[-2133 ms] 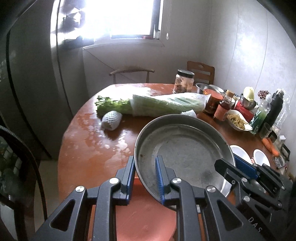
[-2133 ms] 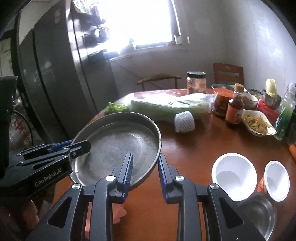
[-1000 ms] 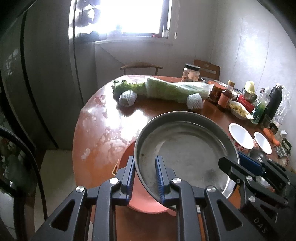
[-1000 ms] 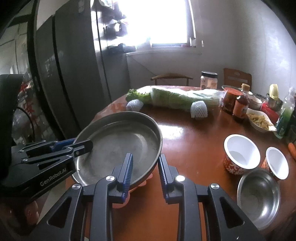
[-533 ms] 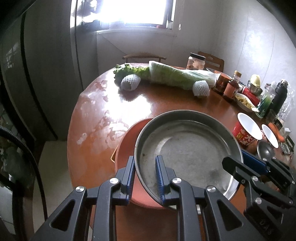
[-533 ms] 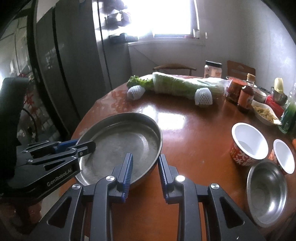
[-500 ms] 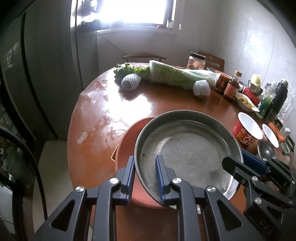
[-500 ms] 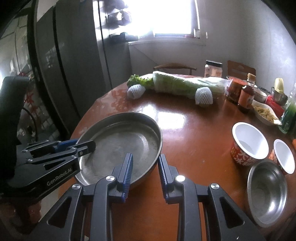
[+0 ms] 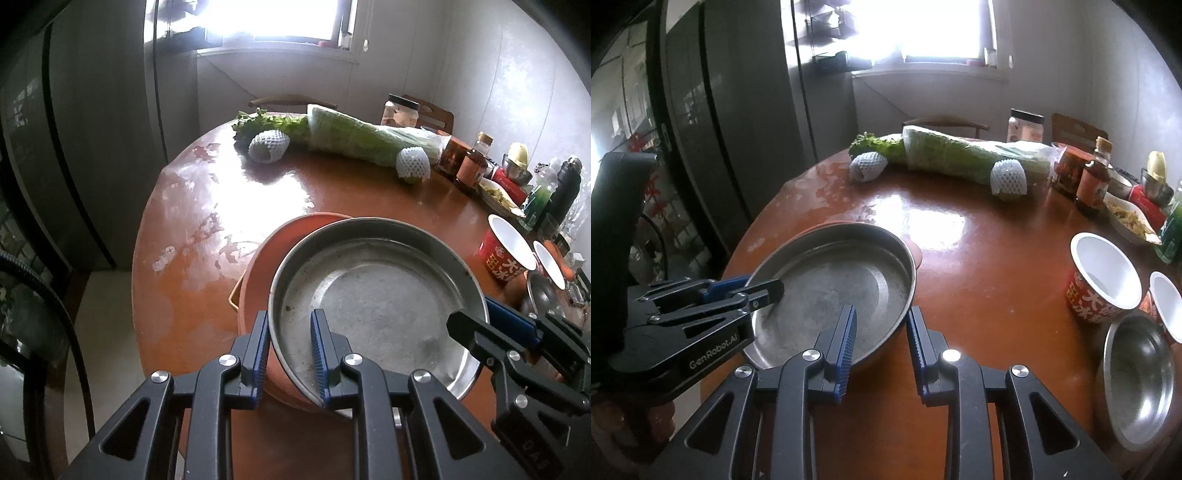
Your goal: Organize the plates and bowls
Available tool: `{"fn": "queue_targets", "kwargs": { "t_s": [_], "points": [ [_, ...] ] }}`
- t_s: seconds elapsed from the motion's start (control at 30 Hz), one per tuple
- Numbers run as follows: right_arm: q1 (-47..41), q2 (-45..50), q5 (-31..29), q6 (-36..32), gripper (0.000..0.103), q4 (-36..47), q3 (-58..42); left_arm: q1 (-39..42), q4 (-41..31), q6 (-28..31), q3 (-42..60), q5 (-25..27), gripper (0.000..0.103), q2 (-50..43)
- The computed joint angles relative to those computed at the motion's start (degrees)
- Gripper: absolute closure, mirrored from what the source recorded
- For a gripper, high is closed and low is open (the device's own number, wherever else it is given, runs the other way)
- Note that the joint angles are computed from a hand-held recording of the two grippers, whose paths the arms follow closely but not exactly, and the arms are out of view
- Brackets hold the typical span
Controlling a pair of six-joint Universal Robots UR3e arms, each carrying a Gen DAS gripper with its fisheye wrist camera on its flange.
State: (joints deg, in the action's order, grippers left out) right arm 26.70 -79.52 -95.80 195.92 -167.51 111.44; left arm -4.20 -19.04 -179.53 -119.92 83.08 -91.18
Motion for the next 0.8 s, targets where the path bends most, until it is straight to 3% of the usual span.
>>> {"fn": "queue_targets", "kwargs": {
  "t_s": [0.8],
  "points": [
    [-1.93,5.65,2.23,-1.11,0.073,-1.53,-3.49,-2.25,3.09,-0.79,1.87,4.9,0.081,-4.85]
  ]
}}
